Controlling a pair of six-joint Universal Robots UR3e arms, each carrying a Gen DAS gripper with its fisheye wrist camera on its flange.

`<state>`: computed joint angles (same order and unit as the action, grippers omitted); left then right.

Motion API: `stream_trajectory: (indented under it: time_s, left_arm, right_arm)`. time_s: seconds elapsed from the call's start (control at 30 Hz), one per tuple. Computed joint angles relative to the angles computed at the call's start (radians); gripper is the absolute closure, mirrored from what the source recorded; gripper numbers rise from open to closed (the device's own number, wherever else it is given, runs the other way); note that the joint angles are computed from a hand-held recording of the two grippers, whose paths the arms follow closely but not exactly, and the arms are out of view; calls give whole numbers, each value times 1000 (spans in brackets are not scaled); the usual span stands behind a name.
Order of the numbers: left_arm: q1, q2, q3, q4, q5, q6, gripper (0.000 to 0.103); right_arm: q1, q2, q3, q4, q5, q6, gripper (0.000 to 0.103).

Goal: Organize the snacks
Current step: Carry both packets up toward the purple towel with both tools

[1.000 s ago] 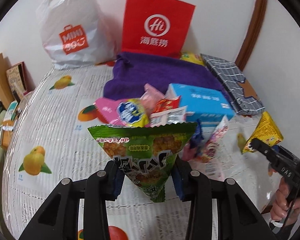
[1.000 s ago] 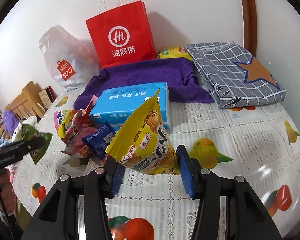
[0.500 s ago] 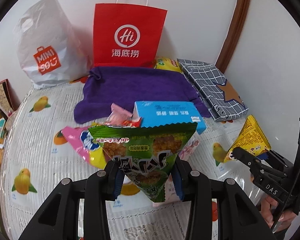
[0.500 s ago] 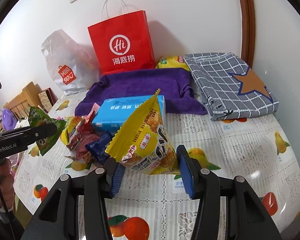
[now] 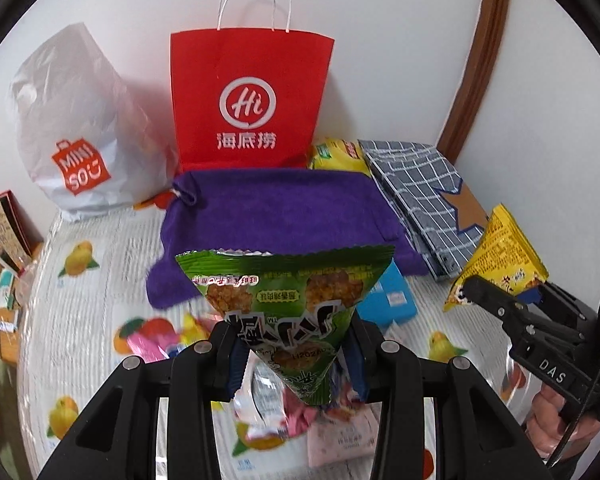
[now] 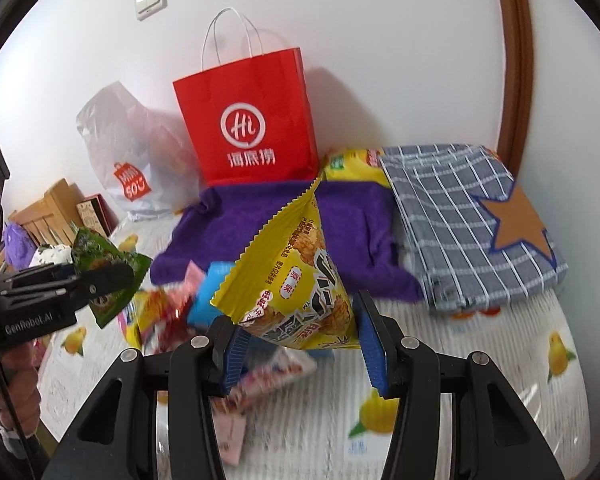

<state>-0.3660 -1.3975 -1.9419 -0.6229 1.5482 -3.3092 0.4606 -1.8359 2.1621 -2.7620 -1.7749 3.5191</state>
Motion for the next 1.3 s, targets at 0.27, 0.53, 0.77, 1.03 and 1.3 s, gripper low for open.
stream_trajectory:
  time_s: [0.27, 0.53, 0.77, 1.03, 1.3]
  left_arm:
    - [36, -131, 195, -52, 15, 38, 64]
    - [81, -289, 393, -98, 9, 60, 64]
    - [112, -429, 543, -119, -13, 68, 64]
    - [139, -589, 702, -143, -31, 73, 64]
    - [162, -762, 843, -171, -60, 61, 64]
  right_arm:
    - [-81, 193, -238, 23, 62, -89, 53]
    - [-129, 361, -438, 34, 118, -130, 53]
    - [-164, 502, -617, 73, 140, -166, 53]
    - [-229, 603, -686, 68, 179, -180, 53]
    - [-274, 711, -719, 79, 206, -195, 54]
